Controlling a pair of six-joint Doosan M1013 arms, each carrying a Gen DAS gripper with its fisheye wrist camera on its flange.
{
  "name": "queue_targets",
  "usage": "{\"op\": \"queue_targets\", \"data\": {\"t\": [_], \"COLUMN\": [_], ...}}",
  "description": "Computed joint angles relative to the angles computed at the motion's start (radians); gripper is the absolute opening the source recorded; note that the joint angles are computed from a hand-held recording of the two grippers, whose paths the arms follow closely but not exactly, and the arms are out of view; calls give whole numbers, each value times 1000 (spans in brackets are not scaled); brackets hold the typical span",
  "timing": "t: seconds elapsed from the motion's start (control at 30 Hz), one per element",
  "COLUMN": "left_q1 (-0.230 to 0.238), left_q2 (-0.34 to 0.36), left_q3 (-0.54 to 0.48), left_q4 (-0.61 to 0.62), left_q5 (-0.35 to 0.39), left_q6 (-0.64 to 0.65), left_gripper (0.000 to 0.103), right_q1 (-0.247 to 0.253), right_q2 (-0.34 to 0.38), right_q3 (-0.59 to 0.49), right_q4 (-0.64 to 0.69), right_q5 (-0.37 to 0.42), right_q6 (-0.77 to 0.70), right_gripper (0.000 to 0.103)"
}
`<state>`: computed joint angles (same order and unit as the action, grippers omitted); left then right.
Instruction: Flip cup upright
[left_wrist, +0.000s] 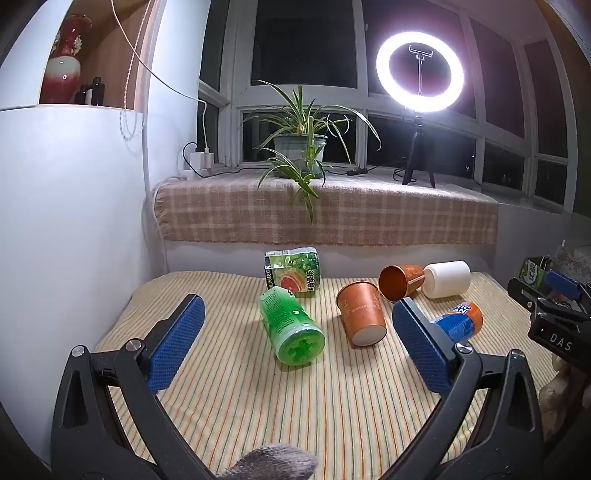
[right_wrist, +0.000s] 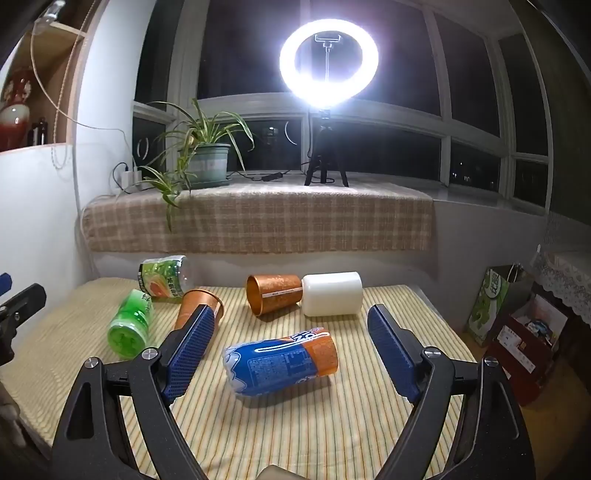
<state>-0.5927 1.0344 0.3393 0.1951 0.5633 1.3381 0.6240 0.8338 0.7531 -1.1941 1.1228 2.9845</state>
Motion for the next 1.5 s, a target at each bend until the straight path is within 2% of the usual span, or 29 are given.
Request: {"op": "queue_targets", "data": {"t": [0.33,0.47,0.53,1.37,1.5], "left_q1": [2,6,4,0,-9], "left_q2": [-10,-21,-15,-47,-27], "left_q3": [21,47,32,102,66], "left_q4": [-2,-10,1,15,23], "left_q5": [-20,-30,-23,-53,-35], "left_q6": [-9,8,-8,-20,-22], "left_gripper": [103,103,103,103,103], "right_q1": [-1,4,-3,-6,-5], "right_q2": [-15,10,-16,-17,-16], "right_q3": [25,-18,27,28,27], "right_q4": [-7,-2,-4,13,12], "right_q5": [-4,7,-10,-11,-9], "right_q6": [26,-1,39,38,39], "right_gripper": [85,85,85,85,85]}}
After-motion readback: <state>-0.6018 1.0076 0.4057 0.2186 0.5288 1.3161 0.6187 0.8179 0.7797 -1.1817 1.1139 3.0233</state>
